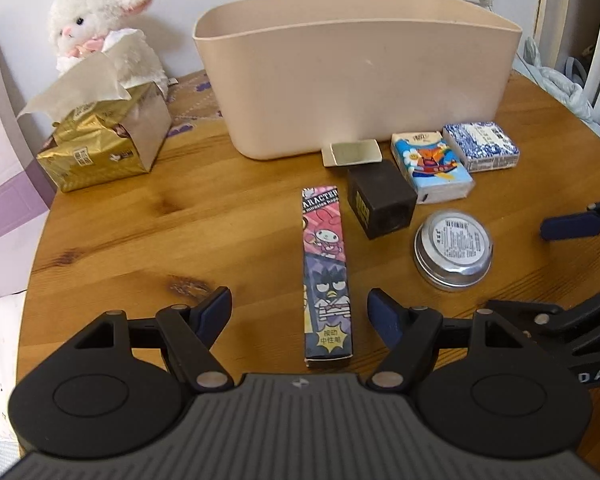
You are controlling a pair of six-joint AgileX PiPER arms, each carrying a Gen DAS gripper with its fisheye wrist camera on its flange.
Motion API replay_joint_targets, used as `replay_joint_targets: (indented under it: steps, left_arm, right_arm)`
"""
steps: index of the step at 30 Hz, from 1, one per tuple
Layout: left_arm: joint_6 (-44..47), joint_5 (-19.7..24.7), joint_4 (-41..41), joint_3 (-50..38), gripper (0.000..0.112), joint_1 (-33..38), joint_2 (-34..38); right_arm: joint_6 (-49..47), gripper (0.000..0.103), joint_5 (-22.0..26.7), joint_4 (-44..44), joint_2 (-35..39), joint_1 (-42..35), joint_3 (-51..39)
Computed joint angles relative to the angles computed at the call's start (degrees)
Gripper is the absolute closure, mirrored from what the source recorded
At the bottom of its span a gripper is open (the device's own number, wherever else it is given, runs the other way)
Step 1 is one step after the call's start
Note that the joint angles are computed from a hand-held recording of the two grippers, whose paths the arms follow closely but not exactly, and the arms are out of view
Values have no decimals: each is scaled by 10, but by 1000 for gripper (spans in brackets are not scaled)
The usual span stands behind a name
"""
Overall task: Organize objects
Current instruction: 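Grasp the tall pink cartoon box with the left gripper while the right grasps the silver tin, then lift the tall box and silver tin and carry them over the bin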
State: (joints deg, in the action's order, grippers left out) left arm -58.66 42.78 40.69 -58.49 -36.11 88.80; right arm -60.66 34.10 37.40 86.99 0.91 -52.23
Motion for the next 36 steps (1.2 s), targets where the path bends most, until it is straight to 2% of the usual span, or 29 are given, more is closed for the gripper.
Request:
replay_joint_targets:
  steps: [11, 14, 17, 19, 21, 22, 24, 26, 36]
  left_arm:
    - [-21, -39, 15, 3, 36, 22, 12]
    - [-18, -56, 7, 8, 41, 31, 9]
    - [19, -96, -30, 20, 61, 46, -3]
    - [39, -105, -42, 21, 72, 48, -6]
    - [51, -107, -49, 20, 84, 45, -7]
    - [51, -104, -49, 19, 87, 42, -7]
    - [38, -95, -34, 17, 87, 32, -5]
    - [24, -93, -18, 20, 87, 25, -5]
    - [-8, -72, 6, 22, 88, 9, -22]
  right_arm:
    - [-10, 13, -73, 43, 12, 54, 13]
    - [-24, 17, -83, 64, 12, 59, 18]
    - [-69, 31, -72, 96, 11, 57, 18]
    - [-87, 52, -61, 104, 7, 56, 19]
    - [-78, 52, -71, 89, 2, 64, 23]
    - [-79, 52, -72, 87, 1, 65, 23]
    - [-70, 52, -67, 77, 0, 64, 20]
    - [-103, 52, -63, 109, 2, 58, 25]
    - [-166, 52, -26, 154, -12, 10, 32]
